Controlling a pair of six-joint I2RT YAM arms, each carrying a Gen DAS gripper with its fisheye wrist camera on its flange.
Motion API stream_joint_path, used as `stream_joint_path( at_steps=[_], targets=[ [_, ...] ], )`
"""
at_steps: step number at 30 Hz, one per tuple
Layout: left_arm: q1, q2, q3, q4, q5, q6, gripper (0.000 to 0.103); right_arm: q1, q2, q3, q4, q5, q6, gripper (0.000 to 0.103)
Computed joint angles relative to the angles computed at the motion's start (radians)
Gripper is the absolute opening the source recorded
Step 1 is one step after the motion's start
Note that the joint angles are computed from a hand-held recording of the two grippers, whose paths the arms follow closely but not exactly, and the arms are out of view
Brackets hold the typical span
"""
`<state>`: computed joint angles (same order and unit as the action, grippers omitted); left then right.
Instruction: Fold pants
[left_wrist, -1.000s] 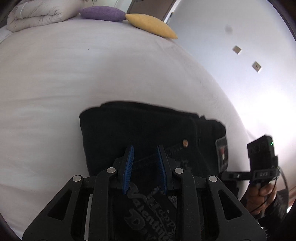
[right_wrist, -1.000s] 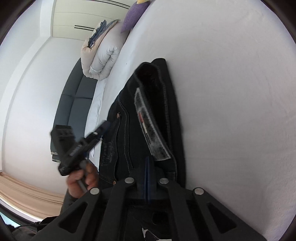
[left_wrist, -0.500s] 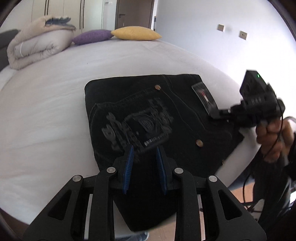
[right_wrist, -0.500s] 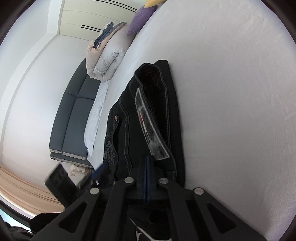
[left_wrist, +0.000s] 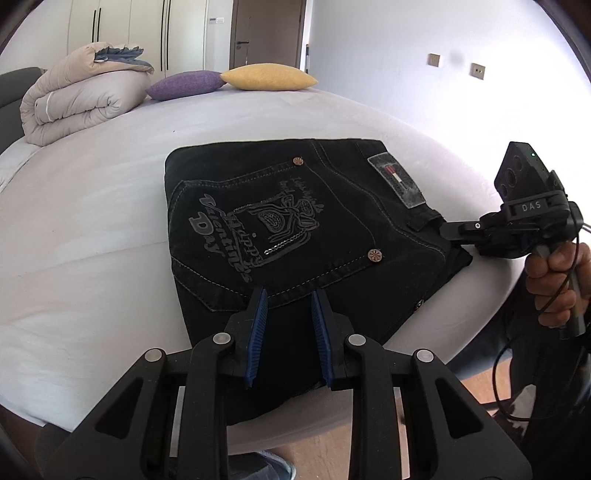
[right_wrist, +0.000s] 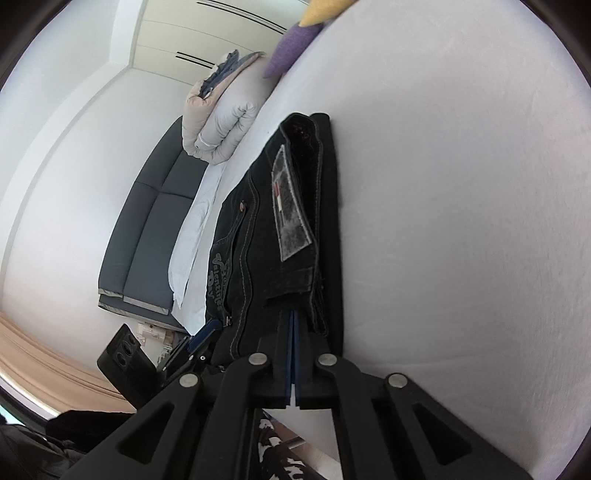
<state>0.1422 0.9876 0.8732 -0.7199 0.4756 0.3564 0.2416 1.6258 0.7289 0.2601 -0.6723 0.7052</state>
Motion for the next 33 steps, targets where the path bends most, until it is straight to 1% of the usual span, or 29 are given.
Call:
stream_joint_path(
  at_steps=[1,2,3,4,5,6,7,8,9,11,13,14,15,17,19,20,22,23,24,26,27,28,29,30,32,33],
  targets=[
    [0.017,0.003,0.024,-0.030,0.015,0.002,0.024,0.002,-0.025,0.011,-0.044,0.009,-0.019,0.000],
    [0.046,0.005,0.059,-0.071,0.045,0.005,0.024,0.005,-0.045,0.029,-0.084,0.017,-0.032,0.009],
    [0.078,0.010,0.097,-0.105,0.078,0.017,0.024,0.000,-0.081,0.025,-0.098,0.007,-0.044,0.020],
    [0.128,0.002,0.123,-0.128,0.132,0.035,0.029,-0.005,-0.119,0.007,-0.090,0.003,-0.044,0.052],
    [0.156,0.002,0.141,-0.134,0.163,0.039,0.037,-0.012,-0.159,-0.003,-0.099,0.016,-0.044,0.080],
    [0.197,0.014,0.168,-0.138,0.204,0.041,0.073,-0.018,-0.189,-0.002,-0.116,0.045,-0.043,0.086],
    [0.232,0.027,0.187,-0.129,0.235,0.028,0.099,-0.020,-0.196,0.013,-0.129,0.059,-0.048,0.087],
    [0.267,0.045,0.200,-0.107,0.280,0.005,0.099,-0.036,-0.183,0.038,-0.147,0.046,-0.053,0.086],
    [0.291,0.096,0.235,-0.103,0.322,-0.013,0.099,-0.046,-0.164,0.064,-0.168,0.041,-0.056,0.085],
    [0.269,0.201,0.318,-0.142,0.298,-0.032,0.099,-0.060,-0.091,0.153,-0.255,0.035,-0.070,0.073],
    [0.256,0.347,0.427,-0.219,0.291,-0.046,0.099,-0.058,-0.021,0.221,-0.307,0.028,-0.075,0.069],
    [0.252,0.440,0.490,-0.263,0.290,-0.071,0.099,-0.056,0.011,0.251,-0.331,0.029,-0.078,0.066],
    [0.250,0.502,0.532,-0.289,0.296,-0.087,0.099,-0.056,0.057,0.293,-0.366,0.031,-0.078,0.065],
    [0.245,0.585,0.590,-0.325,0.300,-0.087,0.099,-0.057,0.121,0.347,-0.385,0.023,-0.052,0.057],
    [0.222,0.652,0.642,-0.343,0.267,-0.099,0.098,-0.058,0.172,0.390,-0.383,0.000,-0.021,0.051],
    [0.213,0.682,0.663,-0.362,0.271,-0.091,0.098,-0.056,0.184,0.398,-0.375,-0.011,-0.007,0.051],
    [0.184,0.745,0.715,-0.425,0.269,-0.067,0.092,-0.051,0.224,0.442,-0.389,-0.027,-0.004,0.051],
    [0.159,0.775,0.738,-0.451,0.247,-0.059,0.089,-0.048,0.250,0.471,-0.400,-0.032,-0.008,0.050],
    [0.145,0.781,0.738,-0.449,0.232,-0.060,0.082,-0.044,0.271,0.486,-0.392,-0.040,0.003,0.048],
    [0.127,0.788,0.740,-0.441,0.217,-0.066,0.074,-0.050,0.298,0.502,-0.372,-0.059,0.035,0.041],
    [0.124,0.797,0.748,-0.442,0.216,-0.076,0.062,-0.050,0.310,0.507,-0.360,-0.067,0.049,0.039],
    [0.123,0.807,0.757,-0.442,0.212,-0.090,0.054,-0.047,0.320,0.520,-0.367,-0.064,0.047,0.035],
    [0.124,0.818,0.765,-0.440,0.215,-0.102,0.050,-0.045,0.333,0.534,-0.376,-0.058,0.037,0.033],
    [0.125,0.829,0.778,-0.444,0.218,-0.112,0.044,-0.038,0.331,0.536,-0.381,-0.047,0.033,0.031],
    [0.130,0.827,0.780,-0.451,0.222,-0.108,0.041,-0.023,0.327,0.547,-0.402,-0.010,0.008,0.026],
    [0.126,0.821,0.776,-0.445,0.216,-0.103,0.039,-0.017,0.322,0.551,-0.411,0.008,-0.003,0.025]
  ],
)
